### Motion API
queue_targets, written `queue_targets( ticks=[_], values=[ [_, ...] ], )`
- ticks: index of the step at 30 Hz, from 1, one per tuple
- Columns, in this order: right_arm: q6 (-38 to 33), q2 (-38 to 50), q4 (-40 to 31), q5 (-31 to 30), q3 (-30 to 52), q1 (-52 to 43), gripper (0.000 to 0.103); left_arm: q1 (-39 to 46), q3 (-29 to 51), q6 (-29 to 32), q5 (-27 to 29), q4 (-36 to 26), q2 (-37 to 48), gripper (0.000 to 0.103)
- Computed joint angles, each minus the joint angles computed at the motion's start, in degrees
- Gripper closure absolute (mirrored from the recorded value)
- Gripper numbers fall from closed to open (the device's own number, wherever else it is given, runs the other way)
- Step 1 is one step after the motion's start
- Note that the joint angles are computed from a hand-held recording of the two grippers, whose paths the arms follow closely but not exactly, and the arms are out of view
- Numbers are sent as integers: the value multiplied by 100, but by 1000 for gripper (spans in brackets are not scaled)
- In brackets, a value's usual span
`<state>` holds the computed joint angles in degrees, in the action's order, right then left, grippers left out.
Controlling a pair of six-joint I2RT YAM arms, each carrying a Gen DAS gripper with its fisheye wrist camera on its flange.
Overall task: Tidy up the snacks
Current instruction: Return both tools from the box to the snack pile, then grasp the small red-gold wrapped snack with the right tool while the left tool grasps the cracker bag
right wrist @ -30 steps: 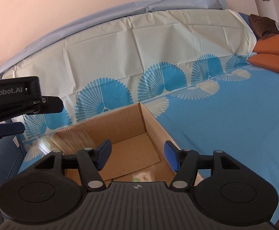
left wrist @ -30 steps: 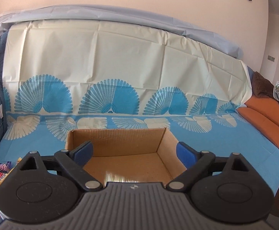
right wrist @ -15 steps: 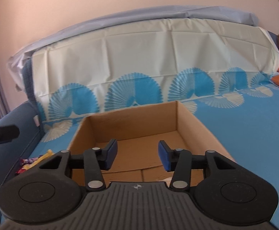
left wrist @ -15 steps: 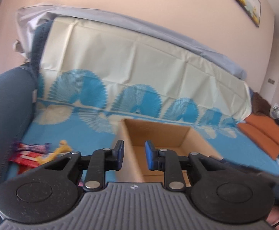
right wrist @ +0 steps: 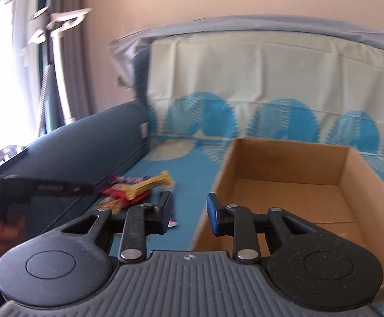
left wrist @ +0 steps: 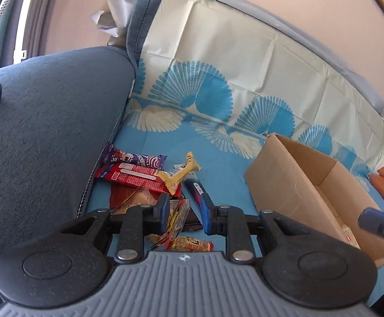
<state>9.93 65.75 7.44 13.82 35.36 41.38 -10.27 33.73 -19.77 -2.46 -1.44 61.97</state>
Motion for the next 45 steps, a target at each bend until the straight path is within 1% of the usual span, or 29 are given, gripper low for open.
queue_targets(
  ticks=[3, 4, 5, 6, 9, 12, 13, 14, 16, 17, 18, 19, 20, 22, 25, 27, 28, 29, 31, 34, 35, 36, 37, 38, 39, 40, 41, 43, 45],
  values=[
    [-180, 259, 84, -43, 101, 381, 73, -160, 133, -16, -447, -74, 145, 73],
    [-229, 357, 106, -59, 139, 489, 73, -186, 176, -25, -539, -113, 201, 68],
    [-282, 463, 110, -68, 187, 593, 73, -170, 194, -45, -565, -125, 228, 59],
    [-351, 570, 90, -105, 247, 669, 73, -132, 180, -81, -571, -105, 227, 56],
    [-492, 865, 110, -168, 362, 877, 73, 94, 185, -227, -372, -72, 292, 55],
    [-420, 1157, 146, -189, 484, 1034, 73, 342, 158, -423, -167, -39, 300, 56],
    [-325, 1325, 155, -223, 584, 1049, 73, 448, 131, -503, -57, 25, 294, 61],
    [-263, 1526, 162, -253, 716, 1071, 73, 541, 98, -589, 23, 86, 291, 70],
    [-269, 2015, 267, -198, 1009, 1118, 73, 635, 81, -684, 92, 130, 290, 78],
    [-278, 2297, 280, -165, 1214, 1105, 72, 603, 90, -647, 61, 127, 291, 79],
    [-272, 2609, 233, -144, 1466, 1070, 68, 549, 128, -594, 5, 85, 317, 79],
    [-256, 2927, 156, -109, 1726, 1025, 64, 501, 179, -555, -47, 34, 362, 79],
    [-250, 3227, 115, -70, 1951, 969, 57, 479, 210, -533, -81, -9, 389, 79],
    [-246, 3696, 192, -13, 2218, 828, 56, 490, 234, -547, -94, -33, 436, 79],
    [-300, 4221, 199, -140, 2580, 609, 55, 496, 204, -518, -76, 45, 459, 79],
    [-423, 4439, 236, -209, 2718, 533, 51, 485, 249, -461, -65, 17, 549, 77],
    [-463, 4520, 256, -260, 2779, 501, 50, 482, 298, -458, -83, -12, 626, 74],
    [-506, 4592, 278, -326, 2842, 472, 47, 458, 338, -451, -141, -24, 697, 63],
    [-553, 4732, 196, -594, 3013, 395, 45, 341, 472, -351, -273, -60, 912, 53],
    [-536, 4902, -13, -873, 3259, 313, 46, 247, 646, -278, -445, -123, 1218, 46],
    [-533, 4938, -56, -958, 3302, 293, 46, 249, 669, -274, -450, -107, 1286, 45],
    [-535, 4966, -91, -1062, 3335, 275, 50, 254, 702, -266, -444, -111, 1356, 43],
    [-549, 4971, -82, -1118, 3324, 273, 55, 250, 757, -248, -426, -143, 1442, 38],
    [-587, 4968, -70, -1136, 3302, 283, 66, 235, 824, -216, -413, -190, 1536, 31],
    [-635, 4959, -69, -1183, 3281, 295, 74, 203, 892, -166, -419, -237, 1630, 28],
    [-676, 4926, -40, -1242, 3229, 298, 74, 156, 933, -127, -474, -251, 1694, 24],
    [-693, 4881, 7, -1295, 3162, 298, 78, 116, 955, -96, -520, -243, 1743, 21],
    [-659, 4806, 108, -1362, 3042, 293, 82, 46, 997, -61, -618, -222, 1854, 19],
    [-496, 4704, 189, -1222, 2903, 323, 84, 11, 1066, -59, -707, -245, 1978, 19]
  ],
)
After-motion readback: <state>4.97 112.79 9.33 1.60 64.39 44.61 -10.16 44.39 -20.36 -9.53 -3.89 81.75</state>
